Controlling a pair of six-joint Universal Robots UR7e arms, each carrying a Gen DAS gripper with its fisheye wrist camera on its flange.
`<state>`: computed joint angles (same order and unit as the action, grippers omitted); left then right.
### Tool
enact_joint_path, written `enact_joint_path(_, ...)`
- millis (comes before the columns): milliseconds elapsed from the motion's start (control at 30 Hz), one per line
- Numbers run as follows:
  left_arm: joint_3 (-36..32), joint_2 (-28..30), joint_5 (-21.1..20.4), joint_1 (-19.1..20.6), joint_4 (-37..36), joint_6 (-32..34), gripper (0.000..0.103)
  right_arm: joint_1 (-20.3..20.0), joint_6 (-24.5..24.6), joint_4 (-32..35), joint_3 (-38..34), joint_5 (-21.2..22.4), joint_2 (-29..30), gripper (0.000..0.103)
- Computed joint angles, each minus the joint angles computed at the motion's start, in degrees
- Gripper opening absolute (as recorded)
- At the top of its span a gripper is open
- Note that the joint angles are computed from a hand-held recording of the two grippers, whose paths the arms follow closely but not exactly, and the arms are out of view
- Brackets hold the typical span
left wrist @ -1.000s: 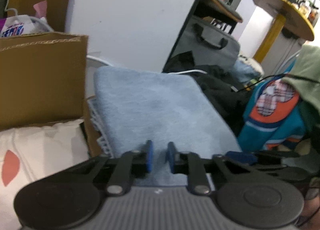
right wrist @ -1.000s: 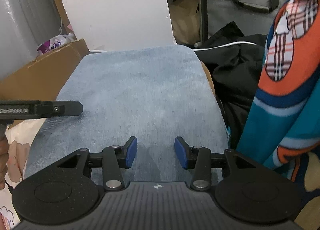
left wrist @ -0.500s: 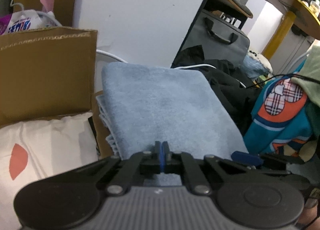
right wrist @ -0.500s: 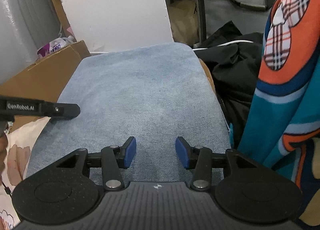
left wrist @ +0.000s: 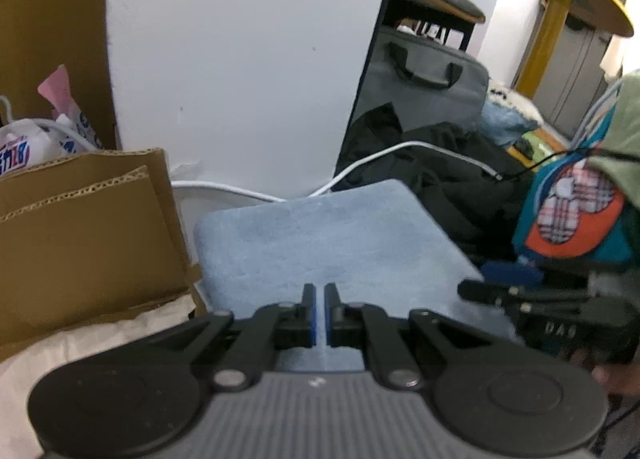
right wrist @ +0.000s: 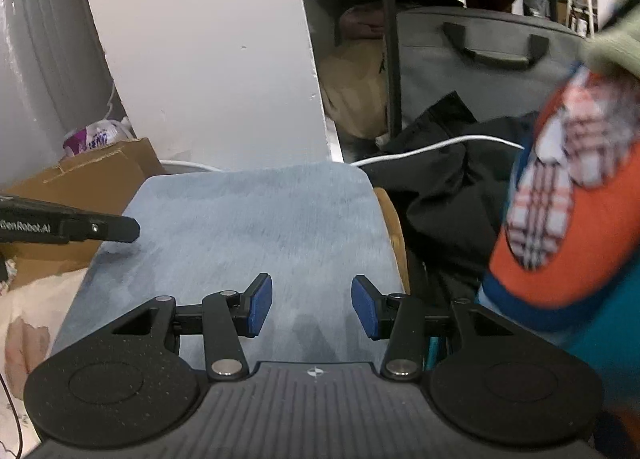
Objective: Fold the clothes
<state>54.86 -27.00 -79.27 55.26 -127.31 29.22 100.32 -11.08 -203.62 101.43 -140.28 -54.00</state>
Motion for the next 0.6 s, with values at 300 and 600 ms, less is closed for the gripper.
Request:
enact_joint_path(300,4.2,-0.5,4.5,0.7,-4.9,2.1,0.004,-2.7,-5.4,8.0,-6.9,2.3,1.9,0.051)
enact_joint_path(600,0.4,1.5,3.1,1.0,-4.5,1.4,0.004,-3.4,-11.5,13.9,-13.4,3.1,4.4,0.051)
